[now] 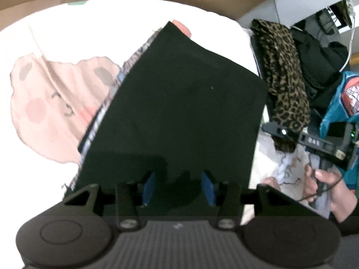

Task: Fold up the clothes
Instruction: 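Lower the pants onto the blanket with the left tool while the right tool opens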

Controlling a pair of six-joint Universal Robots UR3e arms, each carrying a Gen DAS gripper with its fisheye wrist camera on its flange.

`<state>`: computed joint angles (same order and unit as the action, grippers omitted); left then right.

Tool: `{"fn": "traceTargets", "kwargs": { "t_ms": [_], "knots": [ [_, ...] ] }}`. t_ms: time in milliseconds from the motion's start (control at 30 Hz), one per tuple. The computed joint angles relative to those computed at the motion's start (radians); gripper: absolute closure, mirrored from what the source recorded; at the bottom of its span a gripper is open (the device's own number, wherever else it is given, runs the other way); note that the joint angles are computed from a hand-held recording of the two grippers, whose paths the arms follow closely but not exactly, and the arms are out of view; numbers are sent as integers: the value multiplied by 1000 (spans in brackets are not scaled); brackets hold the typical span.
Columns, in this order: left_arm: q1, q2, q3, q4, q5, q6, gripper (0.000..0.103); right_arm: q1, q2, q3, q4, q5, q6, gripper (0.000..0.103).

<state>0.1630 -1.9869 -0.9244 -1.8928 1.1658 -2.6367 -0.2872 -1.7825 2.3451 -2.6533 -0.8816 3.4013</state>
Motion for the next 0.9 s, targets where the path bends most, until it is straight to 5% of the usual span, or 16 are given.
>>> {"fn": "traceTargets", "kwargs": {
  "t_ms": [167, 467, 633, 900],
  "knots": [
    [-37, -46, 3, 207, -13, -76, 51, -5, -22, 6, 44, -1, -23, 66],
    [-16, -204, 191, 243, -53, -107, 37, 8, -22, 10, 62, 9, -15, 59],
    [-19, -155, 29, 420, -42, -64, 36, 30, 1, 5, 67, -18, 33, 56],
    [-20, -183, -16, 465, -79, -30, 30, 19, 57, 75, -72, 36, 123, 56]
  ]
}}
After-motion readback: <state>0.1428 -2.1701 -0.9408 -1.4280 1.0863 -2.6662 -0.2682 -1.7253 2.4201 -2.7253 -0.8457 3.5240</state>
